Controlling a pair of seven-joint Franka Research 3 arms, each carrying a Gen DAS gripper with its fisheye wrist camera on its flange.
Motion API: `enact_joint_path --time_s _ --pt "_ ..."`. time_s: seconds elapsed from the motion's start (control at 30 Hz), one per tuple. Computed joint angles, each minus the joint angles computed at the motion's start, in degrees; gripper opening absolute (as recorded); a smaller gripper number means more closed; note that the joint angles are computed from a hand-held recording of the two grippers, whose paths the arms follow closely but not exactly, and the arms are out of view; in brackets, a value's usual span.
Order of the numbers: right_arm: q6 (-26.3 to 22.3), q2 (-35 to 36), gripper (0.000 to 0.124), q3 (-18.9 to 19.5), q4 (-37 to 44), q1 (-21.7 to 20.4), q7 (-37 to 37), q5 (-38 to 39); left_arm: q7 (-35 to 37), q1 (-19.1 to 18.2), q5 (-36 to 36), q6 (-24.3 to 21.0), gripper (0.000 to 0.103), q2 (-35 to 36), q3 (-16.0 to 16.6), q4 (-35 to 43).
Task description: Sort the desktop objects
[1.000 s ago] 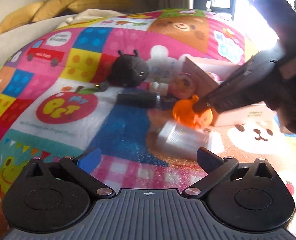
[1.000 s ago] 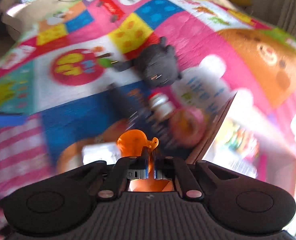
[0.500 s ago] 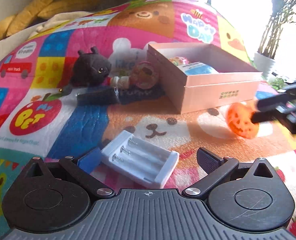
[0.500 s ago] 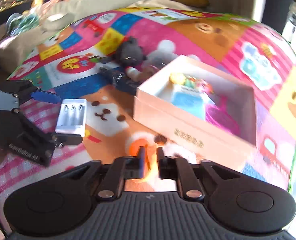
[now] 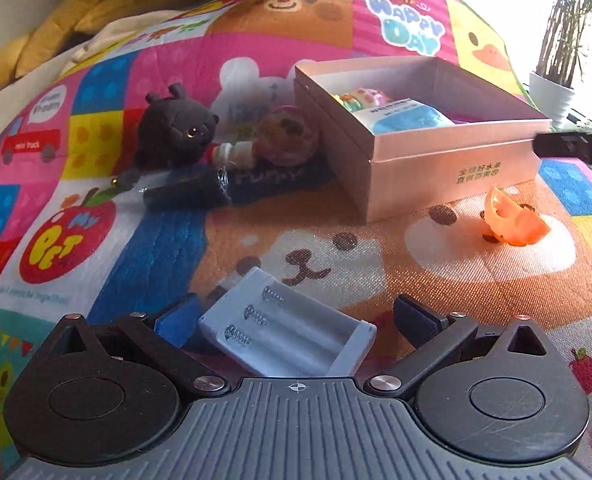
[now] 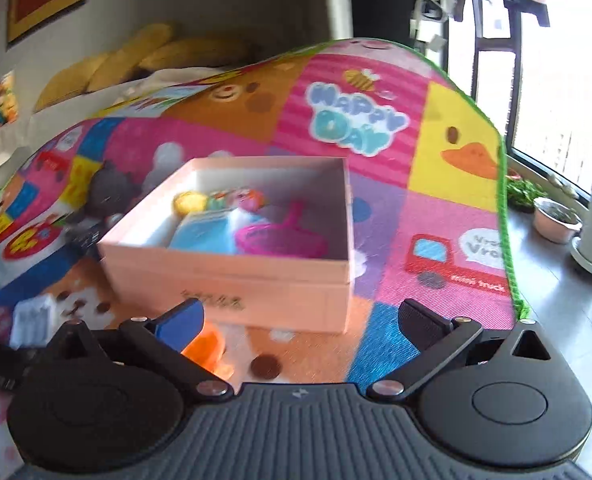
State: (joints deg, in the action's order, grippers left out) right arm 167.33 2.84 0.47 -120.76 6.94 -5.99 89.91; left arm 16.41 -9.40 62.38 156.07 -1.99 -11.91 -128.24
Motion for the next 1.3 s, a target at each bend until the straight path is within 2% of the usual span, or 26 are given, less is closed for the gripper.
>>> enact_joint_path --time_s 0.07,0.13,0.17,0.23,0.3,0.37,0.47,0.53,0.6,0.63,0.67,0.7,0.73,0.77,0.8,0.87,0.93,1.0,1.03,1.07,1.13,1.17,1.23,1.3 --pt "4.0 4.9 0.103 -0.5 4.9 1.4 11.2 -5.6 0.1 0.1 -0.2 0.5 0.103 -0.3 0.1 -0.4" --pt "-1.7 7.5 0.103 -0.4 7.8 -0.3 25.9 -18.7 0.6 0.3 -0.3 1.5 0.103 -0.8 0.2 -1.1" --pt "-5.1 8.4 0.103 -0.4 9.4 -1.1 29.3 -22.1 0.4 0.4 0.0 1.9 0.103 -1.1 0.2 -1.5" --pt "-9.1 9.9 0.103 0.4 12.2 -2.6 31.0 -26.1 -1.2 0.9 1.1 3.3 0.103 -1.5 0.3 -2.3" --pt "-9.8 10.3 0.096 2.3 13.4 -4.2 27.8 -24.4 -3.9 1.6 2.6 5.3 0.103 -1.7 0.4 -3.1" --pt "-11.2 10.6 0.096 2.8 14.1 -4.6 27.9 -26.2 -7.6 2.2 5.5 7.0 0.103 -2.0 0.4 -4.0" --pt "-13.0 10.0 0.096 4.0 14.4 -6.2 22.7 -21.6 -9.5 2.6 7.5 7.8 0.103 -2.8 0.2 -4.7" --pt "-10.3 10.2 0.096 4.3 15.3 -6.1 19.5 -17.3 -9.5 2.8 7.7 8.1 0.103 -2.9 0.1 -4.8" --pt "-6.9 12.9 0.096 3.4 18.6 -4.5 25.3 -21.7 -9.2 3.0 7.7 8.3 0.103 -2.9 0.1 -4.8" --pt "-7.5 14.8 0.096 2.1 20.8 -3.5 32.4 -27.8 -9.4 3.1 7.7 8.6 0.103 -2.9 0.1 -4.9" --pt "-9.8 16.7 0.095 0.7 23.3 -2.8 39.8 -34.1 -9.6 3.2 7.9 8.9 0.103 -3.0 0.1 -4.9" --pt "-14.1 18.6 0.093 -0.2 26.3 -2.6 45.3 -38.9 -9.9 3.4 8.2 9.3 0.103 -3.0 0.2 -5.0" --pt "-18.6 20.4 0.09 -0.2 29.2 -3.2 48.5 -41.4 -10.2 3.5 8.5 9.7 0.103 -3.1 0.2 -5.1" --pt "-19.9 21.3 0.092 0.9 30.6 -3.9 51.0 -43.6 -10.4 3.6 8.6 9.9 0.103 -3.1 0.2 -5.1" --pt "-18.0 21.4 0.092 0.5 30.2 -2.7 52.0 -44.3 -10.5 3.7 8.7 9.9 0.103 -3.0 0.2 -5.0" --pt "-14.6 21.0 0.092 3.2 29.0 -3.3 49.5 -43.9 -10.4 3.6 8.6 9.7 0.103 -2.9 0.1 -5.0" --pt "-15.6 21.0 0.092 6.8 29.1 -5.9 44.1 -40.7 -10.3 3.7 8.6 9.7 0.103 -2.9 0.1 -4.9" --pt "-18.1 20.8 0.09 8.6 29.2 -7.4 39.9 -38.0 -10.6 3.7 8.8 9.8 0.103 -3.0 0.1 -5.0" --pt "-17.9 20.1 0.09 9.0 28.3 -7.7 38.0 -36.4 -11.0 3.7 9.1 9.9 0.103 -3.0 0.1 -5.0" --pt "-15.6 18.8 0.09 9.6 26.4 -7.7 35.2 -33.8 -11.4 3.8 9.4 10.0 0.103 -3.1 0.1 -5.1" --pt "-9.7 15.1 0.09 11.4 21.3 -8.6 25.2 -24.6 -12.4 3.9 10.1 10.2 0.103 -3.2 0.1 -5.2" --pt "-8.0 12.7 0.091 12.5 18.4 -9.7 17.5 -17.5 -12.8 4.0 10.3 10.4 0.103 -3.2 0.1 -5.2" --pt "-9.2 7.8 0.095 12.5 12.8 -11.3 5.7 -7.1 -11.8 3.9 9.4 10.1 0.103 -2.9 0.1 -4.9" --pt "-13.4 3.6 0.098 10.5 7.2 -11.8 1.6 -4.8 -9.3 3.5 7.4 9.0 0.103 -2.2 0.1 -4.1"
